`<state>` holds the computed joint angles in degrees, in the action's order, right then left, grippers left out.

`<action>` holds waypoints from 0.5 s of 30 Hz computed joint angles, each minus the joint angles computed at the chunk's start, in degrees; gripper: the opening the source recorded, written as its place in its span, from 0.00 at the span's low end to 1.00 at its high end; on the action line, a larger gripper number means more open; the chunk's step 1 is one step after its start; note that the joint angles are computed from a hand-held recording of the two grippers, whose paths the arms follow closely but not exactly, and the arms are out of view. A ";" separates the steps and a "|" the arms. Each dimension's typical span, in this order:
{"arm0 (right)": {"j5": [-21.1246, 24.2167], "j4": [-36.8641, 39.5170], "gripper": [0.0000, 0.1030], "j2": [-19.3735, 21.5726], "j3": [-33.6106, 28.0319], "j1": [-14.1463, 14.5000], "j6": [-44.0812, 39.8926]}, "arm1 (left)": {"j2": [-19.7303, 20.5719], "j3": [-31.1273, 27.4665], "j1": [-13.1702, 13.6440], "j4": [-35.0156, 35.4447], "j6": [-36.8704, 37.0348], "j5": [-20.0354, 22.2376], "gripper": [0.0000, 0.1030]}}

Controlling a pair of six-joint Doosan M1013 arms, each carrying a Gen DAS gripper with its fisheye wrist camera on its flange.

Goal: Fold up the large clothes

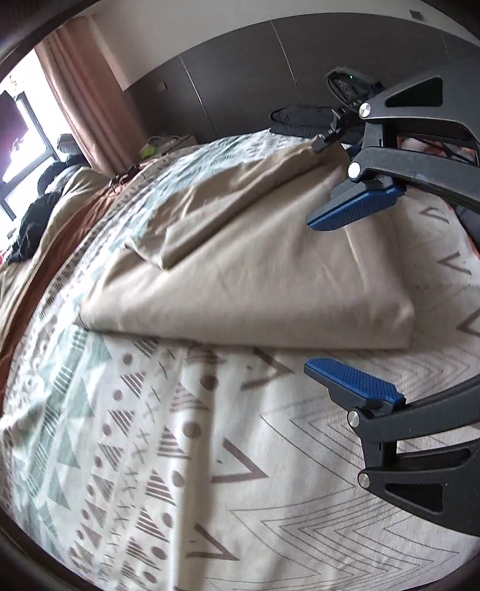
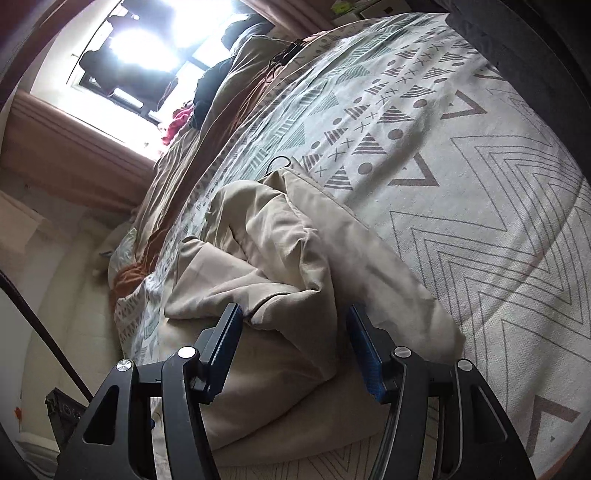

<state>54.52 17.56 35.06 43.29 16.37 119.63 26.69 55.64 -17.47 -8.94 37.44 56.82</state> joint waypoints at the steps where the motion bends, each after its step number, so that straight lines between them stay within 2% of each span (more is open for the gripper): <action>1: 0.55 -0.79 0.55 0.45 -0.88 0.06 0.29 | -0.25 0.91 0.24 -0.76 0.06 -0.30 0.70; 2: 0.37 -1.68 0.54 0.64 -1.32 0.09 0.93 | -0.34 1.55 0.36 -1.31 -0.03 -0.65 0.70; 6: -1.70 -3.38 0.19 0.40 -1.03 -0.02 1.78 | -0.02 2.24 0.53 -2.87 0.95 -1.18 0.70; 7: -2.89 -2.34 0.15 -0.24 0.17 -0.28 1.56 | 0.10 2.23 0.51 -3.37 1.58 -1.19 0.70; 10: -6.24 1.23 0.10 -2.36 4.45 -0.73 0.11 | 0.73 1.70 0.22 -5.34 3.74 -0.88 0.70; 15: -9.24 1.71 0.09 -5.27 9.44 -0.57 0.77 | 1.08 0.60 -0.62 -2.09 2.84 1.49 0.58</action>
